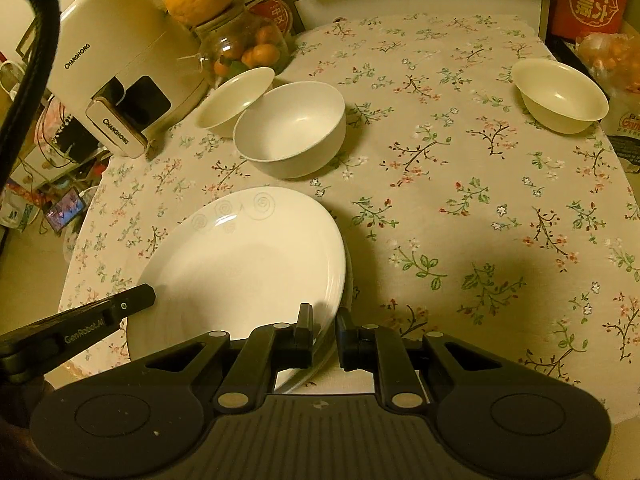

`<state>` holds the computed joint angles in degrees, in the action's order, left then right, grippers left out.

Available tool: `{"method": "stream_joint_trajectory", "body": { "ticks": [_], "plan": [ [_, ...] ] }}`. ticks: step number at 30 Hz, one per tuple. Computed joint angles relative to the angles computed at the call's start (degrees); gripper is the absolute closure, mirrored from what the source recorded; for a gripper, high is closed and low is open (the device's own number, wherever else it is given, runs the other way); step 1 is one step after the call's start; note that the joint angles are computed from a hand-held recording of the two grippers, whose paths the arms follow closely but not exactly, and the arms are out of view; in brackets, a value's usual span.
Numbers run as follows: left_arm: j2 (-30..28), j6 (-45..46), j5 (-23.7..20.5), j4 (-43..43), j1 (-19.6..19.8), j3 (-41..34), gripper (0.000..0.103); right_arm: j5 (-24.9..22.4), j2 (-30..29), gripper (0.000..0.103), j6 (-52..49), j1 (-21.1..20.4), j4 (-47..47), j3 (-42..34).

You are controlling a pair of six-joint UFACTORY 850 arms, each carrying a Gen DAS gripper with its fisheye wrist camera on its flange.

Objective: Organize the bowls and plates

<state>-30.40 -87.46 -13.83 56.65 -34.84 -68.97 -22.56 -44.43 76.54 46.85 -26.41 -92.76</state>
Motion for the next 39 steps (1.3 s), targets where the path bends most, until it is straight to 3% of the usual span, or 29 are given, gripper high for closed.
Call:
{"method": "stream_joint_trajectory", "body": {
  "ticks": [26,33,39],
  "plan": [
    [-2.03,-7.80,-8.41,13.29,-3.17,-1.15,0.096,-7.52,-3.01,0.088,1.79,1.83,-6.69,-4.20],
    [-2.57,-6.36,-9.87,11.74,-3.31,-1.69,0.096,-11.06,-4.83,0.089,0.64,2.73,-8.76,-6.82],
    [-2.68,-6.56,-9.82,11.87,-3.28,-1.72,0.096,-10.84,-4.67,0.089,0.93,2.67,-9.02,-6.47]
  ]
}}
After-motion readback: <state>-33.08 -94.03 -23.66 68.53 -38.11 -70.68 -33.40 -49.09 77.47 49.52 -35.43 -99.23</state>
